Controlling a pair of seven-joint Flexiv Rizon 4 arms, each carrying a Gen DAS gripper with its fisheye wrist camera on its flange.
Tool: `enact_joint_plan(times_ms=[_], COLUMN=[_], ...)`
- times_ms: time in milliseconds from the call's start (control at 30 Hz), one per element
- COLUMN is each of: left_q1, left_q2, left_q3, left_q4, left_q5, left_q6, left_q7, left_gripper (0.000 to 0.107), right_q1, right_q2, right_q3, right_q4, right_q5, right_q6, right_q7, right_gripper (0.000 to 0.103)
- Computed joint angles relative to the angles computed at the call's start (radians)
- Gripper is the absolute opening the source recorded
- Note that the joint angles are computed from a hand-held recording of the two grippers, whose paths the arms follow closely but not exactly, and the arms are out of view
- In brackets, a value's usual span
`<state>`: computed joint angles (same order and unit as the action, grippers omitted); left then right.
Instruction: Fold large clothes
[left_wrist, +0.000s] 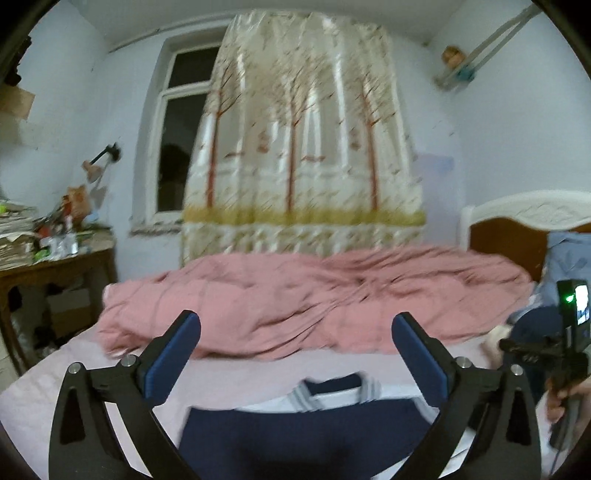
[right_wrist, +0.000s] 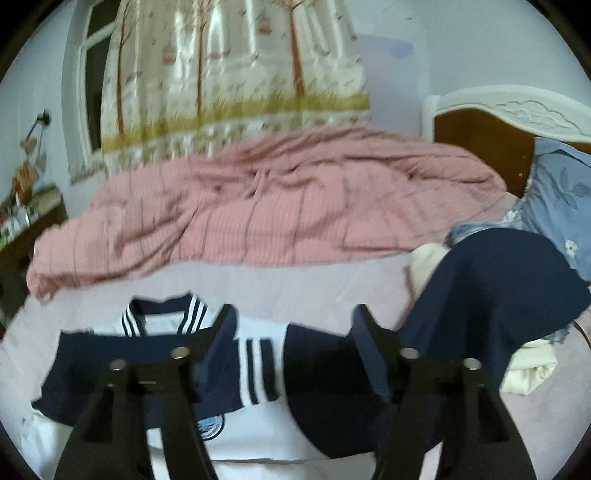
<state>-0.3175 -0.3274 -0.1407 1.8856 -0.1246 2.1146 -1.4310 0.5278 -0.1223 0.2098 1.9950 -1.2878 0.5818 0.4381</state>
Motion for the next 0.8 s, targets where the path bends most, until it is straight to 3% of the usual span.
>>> enact_joint_plan(times_ms=[133, 200, 300, 400, 500, 533, 600, 667, 733, 767, 800], left_q1=[-0.055, -0.050, -0.053, -0.159, -0.110, -0.130, -0.137, -0.073, -0.066, -0.059, -0.050], left_q2=[-0.008, -0.014, -0.056, -0.089, -0.104, -0.107, -0.109, -0.103, -0.103, -0.103, -0.103], left_q3=[-0.013, -0.033, -0.044, 0.025, 0.002, 0.021, 0.030, -0.020, -0.017, -0.018, -0.022], left_q4=[-0.014, -0.001, -0.001, -0.024, -0.034, -0.038, -0.038, -0.039, -0.038, -0.037, -0.038], left_q5=[-0.025, -0.015, 0.022, -0.128, -0.062, -0.103, -0.141, -0.088, -0.085, -0.083, -0.077], left_q6=[0.019, 0.026, 0.057, -0.006, -0.019, -0.028, -0.031, -0.057, -0.060, -0.062, -0.067], left_q7=[0.003, -0.033, -0.097, 0.082, 0.020, 0.042, 0.048, 0.004, -0.014, -0.024, -0.034], left_gripper=[0.103, 0.103, 0.103, 0.103, 0.103, 0.103, 0.103, 0.103, 0.103, 0.103, 0.103], right_q1=[-0.043, -0.077, -0.119, -0.155, -0.179, -0.195, -0.237, -0.279, -0.321, -0.329, -0.340], right_q2=[0.091, 0.123, 0.168, 0.209, 0.263, 0.289, 0.367, 0.476, 0.576, 0.646, 0.714], right_q3=[0.006, 0.005, 0.011, 0.016, 0.035, 0.030, 0.007, 0.030, 0.064, 0.048, -0.001], right_q4=[0.084, 0.123, 0.167, 0.199, 0.228, 0.250, 0.311, 0.396, 0.471, 0.529, 0.589], right_q5=[-0.031, -0.079, -0.165, -0.241, -0.242, -0.262, -0.241, -0.160, -0.086, -0.061, -0.090], right_q6=[0.039, 0.088, 0.130, 0.184, 0.134, 0.150, 0.236, 0.207, 0.174, 0.181, 0.252], right_q7=[0.109, 0.192, 0.334, 0.398, 0.491, 0.537, 0.489, 0.418, 0.375, 0.404, 0.421], right_gripper=[0.077, 0.089, 0.090, 0.095, 0.103, 0.103, 0.103, 0.103, 0.103, 0.103, 0.103])
